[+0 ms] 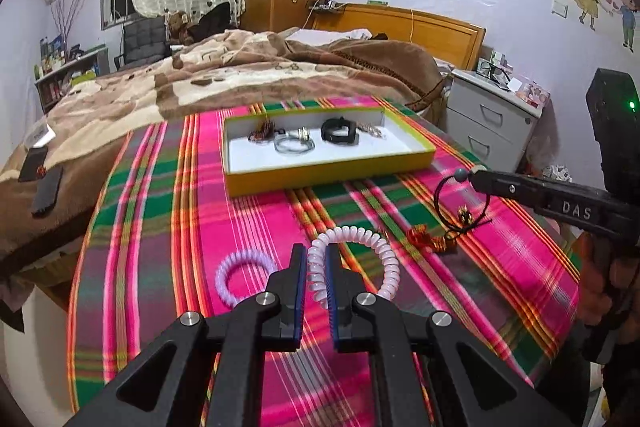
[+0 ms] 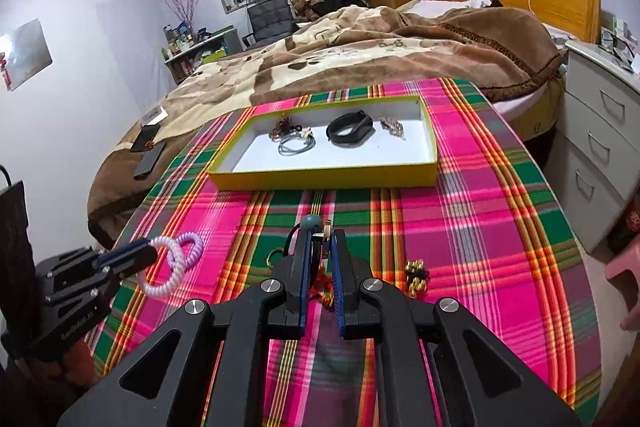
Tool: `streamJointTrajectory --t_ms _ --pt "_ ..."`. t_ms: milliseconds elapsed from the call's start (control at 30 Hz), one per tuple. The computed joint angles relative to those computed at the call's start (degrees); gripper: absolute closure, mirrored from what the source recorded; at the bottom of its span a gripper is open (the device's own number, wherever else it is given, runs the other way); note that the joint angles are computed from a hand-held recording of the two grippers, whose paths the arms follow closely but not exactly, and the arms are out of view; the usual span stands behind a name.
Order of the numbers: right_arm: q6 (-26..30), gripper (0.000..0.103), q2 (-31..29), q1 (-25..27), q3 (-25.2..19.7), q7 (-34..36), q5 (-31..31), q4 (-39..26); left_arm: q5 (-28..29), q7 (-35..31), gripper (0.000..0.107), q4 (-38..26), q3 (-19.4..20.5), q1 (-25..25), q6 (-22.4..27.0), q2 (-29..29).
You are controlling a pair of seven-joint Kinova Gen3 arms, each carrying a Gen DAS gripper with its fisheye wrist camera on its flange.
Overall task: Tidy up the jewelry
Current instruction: 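Carry the white hair tie and the black cord hair tie over the box with both tools, then open the left tool over the box while the right tool releases the black cord tie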
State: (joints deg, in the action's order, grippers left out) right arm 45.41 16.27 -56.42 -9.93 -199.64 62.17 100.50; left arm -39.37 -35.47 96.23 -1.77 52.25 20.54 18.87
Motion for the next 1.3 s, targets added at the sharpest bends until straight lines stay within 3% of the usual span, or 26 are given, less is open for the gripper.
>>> streamJointTrajectory --t_ms 167,367,667,867,1300 --pt "-0.6 0.093 -0.1 1.1 0.5 1.6 0.2 -0.6 0.8 -2.8 0.099 -3.8 0.6 -1.9 0.9 1.5" --pt "-3.0 0.093 0.0 3.7 1.6 4.0 0.2 -1.5 6.0 -9.4 0.099 -9.4 2.1 -5.8 2.0 4.4" --pt "-5.6 0.093 2.3 7.5 4.2 10.9 -2.3 -5.4 12.4 -18.0 0.099 -19.0 1.2 -8.4 4.9 10.6" --pt "-8.5 0.093 4.9 10.0 6.8 17.0 -6.9 -8.1 16.7 -24.0 0.099 -27.3 1.8 -10.9 8.5 15.8" --pt "-13.1 0.093 12.5 16.1 9.6 35.3 -24.6 -15.0 23.9 -31.6 0.099 -44.7 1.6 -13.8 18.2 27.3"
